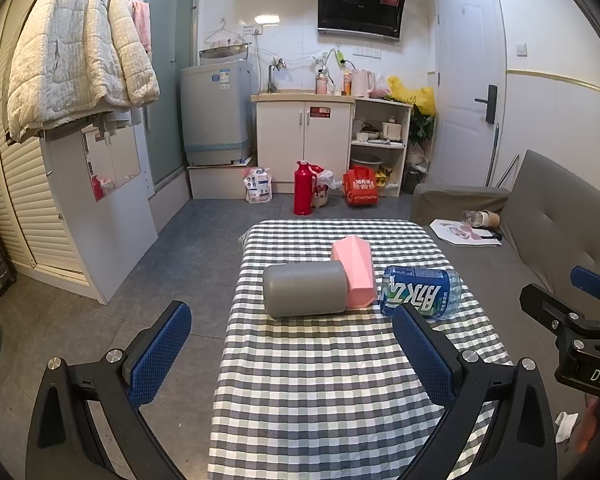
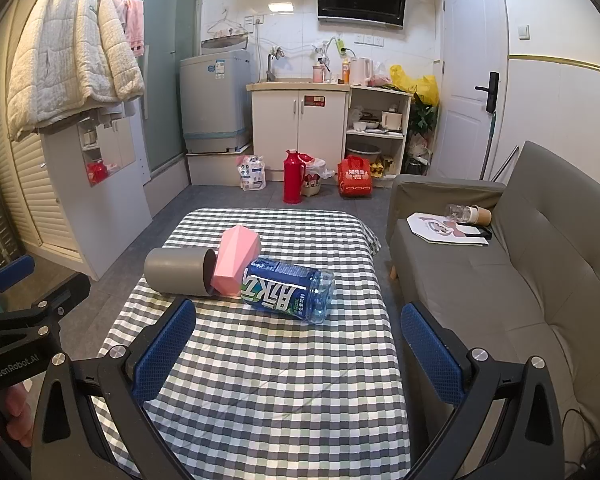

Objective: Flip cup upside down

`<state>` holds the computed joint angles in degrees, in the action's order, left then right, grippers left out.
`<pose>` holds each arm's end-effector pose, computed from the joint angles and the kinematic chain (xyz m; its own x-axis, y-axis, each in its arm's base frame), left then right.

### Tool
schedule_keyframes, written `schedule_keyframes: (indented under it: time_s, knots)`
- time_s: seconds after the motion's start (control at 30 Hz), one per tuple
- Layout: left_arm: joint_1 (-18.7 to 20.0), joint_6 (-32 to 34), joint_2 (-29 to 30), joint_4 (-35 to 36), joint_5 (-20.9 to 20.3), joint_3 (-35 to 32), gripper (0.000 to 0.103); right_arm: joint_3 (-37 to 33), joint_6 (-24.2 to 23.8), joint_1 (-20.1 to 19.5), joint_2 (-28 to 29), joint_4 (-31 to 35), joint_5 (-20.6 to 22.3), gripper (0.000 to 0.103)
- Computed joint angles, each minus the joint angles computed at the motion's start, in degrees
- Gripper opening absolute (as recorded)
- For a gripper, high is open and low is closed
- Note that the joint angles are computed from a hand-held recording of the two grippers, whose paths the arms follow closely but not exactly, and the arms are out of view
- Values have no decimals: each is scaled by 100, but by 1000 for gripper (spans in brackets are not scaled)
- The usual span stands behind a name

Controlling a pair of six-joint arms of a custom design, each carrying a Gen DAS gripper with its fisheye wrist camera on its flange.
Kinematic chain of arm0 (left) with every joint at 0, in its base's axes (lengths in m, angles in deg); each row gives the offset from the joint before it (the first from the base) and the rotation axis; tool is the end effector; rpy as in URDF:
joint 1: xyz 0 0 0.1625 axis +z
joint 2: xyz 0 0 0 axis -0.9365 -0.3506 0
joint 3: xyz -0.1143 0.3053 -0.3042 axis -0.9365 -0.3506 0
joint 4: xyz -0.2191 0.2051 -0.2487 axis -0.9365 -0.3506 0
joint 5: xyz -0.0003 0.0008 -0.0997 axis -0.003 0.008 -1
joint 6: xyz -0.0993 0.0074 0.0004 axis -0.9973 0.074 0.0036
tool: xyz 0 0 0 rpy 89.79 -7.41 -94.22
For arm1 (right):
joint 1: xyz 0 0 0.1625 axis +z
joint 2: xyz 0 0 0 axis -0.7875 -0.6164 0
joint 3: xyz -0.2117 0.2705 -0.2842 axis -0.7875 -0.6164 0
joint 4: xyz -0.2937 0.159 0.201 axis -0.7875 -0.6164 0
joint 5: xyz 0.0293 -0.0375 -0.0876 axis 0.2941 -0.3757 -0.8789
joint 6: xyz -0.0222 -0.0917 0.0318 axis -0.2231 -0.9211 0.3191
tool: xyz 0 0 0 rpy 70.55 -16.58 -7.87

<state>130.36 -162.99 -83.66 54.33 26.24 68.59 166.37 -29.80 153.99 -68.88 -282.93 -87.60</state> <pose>-0.1503 -0.6725 0.1565 -0.7045 0.1843 -0.6853 0.6623 0.5176 -0.5417 0.2056 -0.6289 0.1123 -0.6782 0.1253 0.7241 -0.5606 0.5489 -0.6200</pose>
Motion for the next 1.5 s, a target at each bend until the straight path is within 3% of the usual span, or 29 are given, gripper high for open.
schedule_keyframes:
  time_s: [1.07, 1.27, 1.5]
  knots:
    - [56, 3, -33, 79, 39, -32, 103, -81, 41, 65, 83, 35, -44, 103]
    - [115, -135, -71, 278, 140, -82, 103, -120, 17, 177, 96, 115, -236, 103]
    - [226, 521, -137, 482, 456, -281, 103, -279, -4, 290, 207, 193, -445, 103]
